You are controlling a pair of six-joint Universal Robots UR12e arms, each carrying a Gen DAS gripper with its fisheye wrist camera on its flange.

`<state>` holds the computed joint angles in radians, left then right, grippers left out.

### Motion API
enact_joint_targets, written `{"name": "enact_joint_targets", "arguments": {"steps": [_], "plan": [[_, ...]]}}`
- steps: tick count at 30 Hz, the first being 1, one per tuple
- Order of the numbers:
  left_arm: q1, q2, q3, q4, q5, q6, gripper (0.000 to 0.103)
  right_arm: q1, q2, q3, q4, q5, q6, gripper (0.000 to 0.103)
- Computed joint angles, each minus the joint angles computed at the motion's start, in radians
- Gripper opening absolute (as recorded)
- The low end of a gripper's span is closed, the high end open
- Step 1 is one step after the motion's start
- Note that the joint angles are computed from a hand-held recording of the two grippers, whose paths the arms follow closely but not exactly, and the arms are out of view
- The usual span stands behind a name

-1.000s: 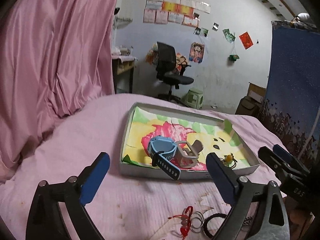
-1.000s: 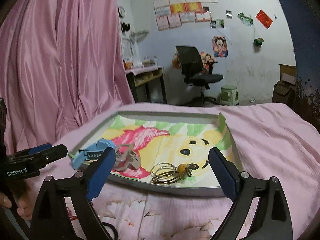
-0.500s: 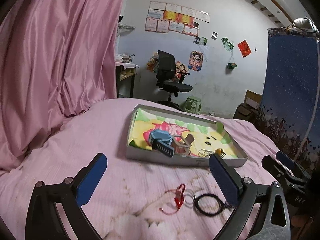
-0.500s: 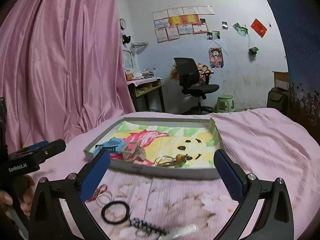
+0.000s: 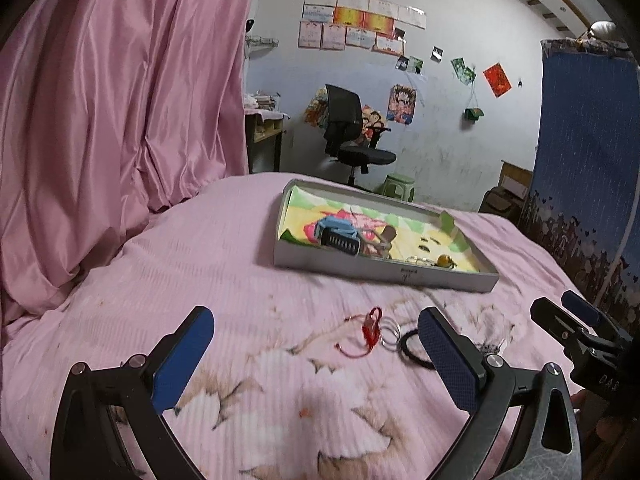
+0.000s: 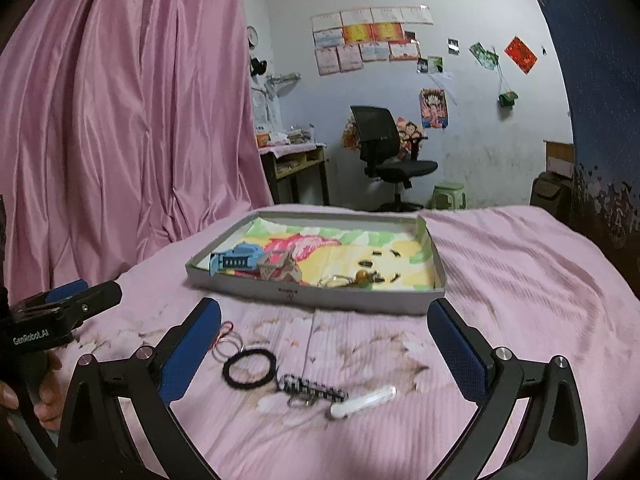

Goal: Organize jewelry
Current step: 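Withdraw both tools from the tray, then grasp the red string with the left tool while the right tool grasps the white key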

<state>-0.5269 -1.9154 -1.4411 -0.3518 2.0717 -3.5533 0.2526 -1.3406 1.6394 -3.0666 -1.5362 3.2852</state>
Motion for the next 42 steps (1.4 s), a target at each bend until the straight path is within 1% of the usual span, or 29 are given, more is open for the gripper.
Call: {"name": "enact_joint_targets", "arguments": {"steps": [9,20,27,29,33,35,36,37,38,39,41,42], "plan": [[0.003,0.005,0.005,-0.082,-0.036,-0.027,0.103,-0.005,-0.021,0.011,0.151,-0.009,0.028,0.102],[0.015,0.0,0.023,-0.181,-0.077,-0.057,0.103,-0.002,-0.015,-0.012,0.273,-0.021,0.021,0.102],[0.032,-0.008,0.049,-0.274,-0.145,-0.074,0.103,-0.002,-0.009,-0.029,0.347,-0.033,0.032,0.102],[0.037,-0.011,0.052,-0.279,-0.162,-0.071,0.103,-0.001,-0.006,-0.035,0.363,-0.037,0.031,0.102],[0.043,-0.024,0.07,-0.284,-0.19,-0.039,0.103,-0.001,-0.002,-0.04,0.378,-0.04,0.038,0.101],[0.045,-0.034,0.085,-0.29,-0.203,-0.016,0.099,-0.002,-0.001,-0.043,0.385,-0.037,0.042,0.098],[0.046,-0.038,0.09,-0.291,-0.212,-0.005,0.097,-0.003,0.0,-0.044,0.39,-0.033,0.042,0.091],[0.048,-0.042,0.096,-0.295,-0.221,0.005,0.093,-0.005,0.002,-0.047,0.4,-0.026,0.044,0.082],[0.049,-0.049,0.106,-0.304,-0.234,0.019,0.089,-0.006,0.004,-0.051,0.412,-0.02,0.046,0.078],[0.05,-0.054,0.113,-0.311,-0.244,0.029,0.086,-0.008,0.007,-0.055,0.424,-0.013,0.049,0.073],[0.054,-0.06,0.123,-0.318,-0.265,0.045,0.08,-0.01,0.011,-0.059,0.436,-0.002,0.052,0.069],[0.056,-0.065,0.13,-0.321,-0.282,0.053,0.078,-0.01,0.013,-0.062,0.441,0.004,0.054,0.066]]}}
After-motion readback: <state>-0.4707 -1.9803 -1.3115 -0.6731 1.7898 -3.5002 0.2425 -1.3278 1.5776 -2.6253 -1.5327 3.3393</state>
